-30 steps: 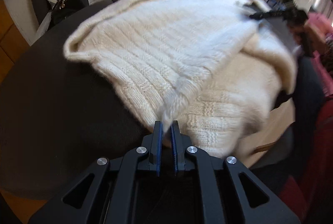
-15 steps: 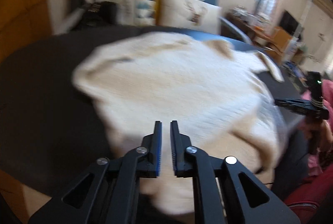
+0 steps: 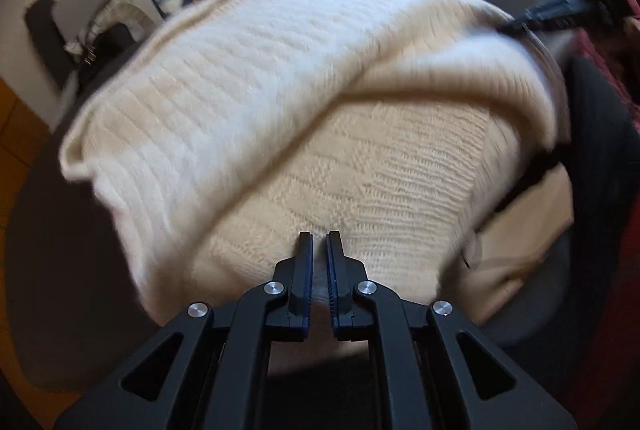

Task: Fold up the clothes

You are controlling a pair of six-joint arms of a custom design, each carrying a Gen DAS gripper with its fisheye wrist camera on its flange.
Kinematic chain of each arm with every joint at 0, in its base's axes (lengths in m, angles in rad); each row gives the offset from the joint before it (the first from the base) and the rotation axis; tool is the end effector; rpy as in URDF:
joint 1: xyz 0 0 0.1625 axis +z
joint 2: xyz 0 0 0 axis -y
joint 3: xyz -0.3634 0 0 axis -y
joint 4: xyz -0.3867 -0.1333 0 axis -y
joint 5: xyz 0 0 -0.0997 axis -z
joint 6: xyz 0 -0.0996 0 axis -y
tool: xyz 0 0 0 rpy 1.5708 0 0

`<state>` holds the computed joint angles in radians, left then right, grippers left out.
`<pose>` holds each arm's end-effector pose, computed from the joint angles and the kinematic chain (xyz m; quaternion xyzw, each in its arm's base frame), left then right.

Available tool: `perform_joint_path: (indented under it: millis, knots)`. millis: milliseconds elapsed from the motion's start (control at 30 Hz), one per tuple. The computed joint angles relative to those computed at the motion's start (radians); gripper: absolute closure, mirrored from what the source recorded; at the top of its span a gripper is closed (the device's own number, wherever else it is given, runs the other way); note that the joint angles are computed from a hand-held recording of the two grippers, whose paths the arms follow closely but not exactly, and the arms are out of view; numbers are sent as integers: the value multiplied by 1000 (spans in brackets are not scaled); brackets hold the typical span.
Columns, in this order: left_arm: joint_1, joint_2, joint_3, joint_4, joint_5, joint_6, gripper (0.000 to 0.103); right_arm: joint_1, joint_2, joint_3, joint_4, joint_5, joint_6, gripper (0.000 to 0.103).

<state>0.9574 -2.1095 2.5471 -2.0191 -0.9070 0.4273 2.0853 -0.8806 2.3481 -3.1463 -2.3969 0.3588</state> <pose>0.0070 -0.3282 0.2332 0.4685 0.8212 -0.0353 0.3240 0.2381 -0.2992 0.0017 0.0495 -0.9135 0.2143 0.3423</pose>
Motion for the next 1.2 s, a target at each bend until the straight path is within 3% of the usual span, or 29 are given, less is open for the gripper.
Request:
perform_joint_path:
  millis: [133,233,300,400,433,500,600,700,833,900,967,1033,1133,1200]
  knots:
    - [36,-32,-8,138,17,20,96,3,-44,13,83,-40,51,103]
    - [76,-54,-64,200,-94,40,96,3,-71,20,122,-33,65,103]
    - [105,-39,-128,154,-192,38,96,-2,-105,38,75,23,38,103]
    - [140,51,-215,-34,-267,-29,96,-3,-129,49,-114,119,-74,103]
    - [145,104,-237,-125,-259,-55,96,-1,-118,16,-131,113,-111,103]
    - [131,224,-261,-305,-175,-84,96,2,-88,-56,-154,100,-188,103]
    - [119,415,-307,-487,-56,-94,96,-16,-10,-202,-107,63,-296,103]
    - [151,571,-369,-514,-6,-122,96,-64,67,-333,-29,62,-344,103]
    - [175,658,-388,-530,68,-141,96,-127,138,-436,121,38,-329,103]
    - [184,666,-383,-575,63,-109,96,-160,166,-455,169,14,-304,103]
    - [208,676,-405,-586,23,-87,96,-177,184,-452,92,2,-329,103]
    - [238,686,-443,-570,-34,-83,96,-185,190,-465,89,-8,-306,103]
    - [281,732,-533,-522,-118,-96,96,-186,217,-497,80,-61,-339,103]
    - [290,757,-560,-528,-133,-84,96,-190,233,-510,56,-85,-368,103]
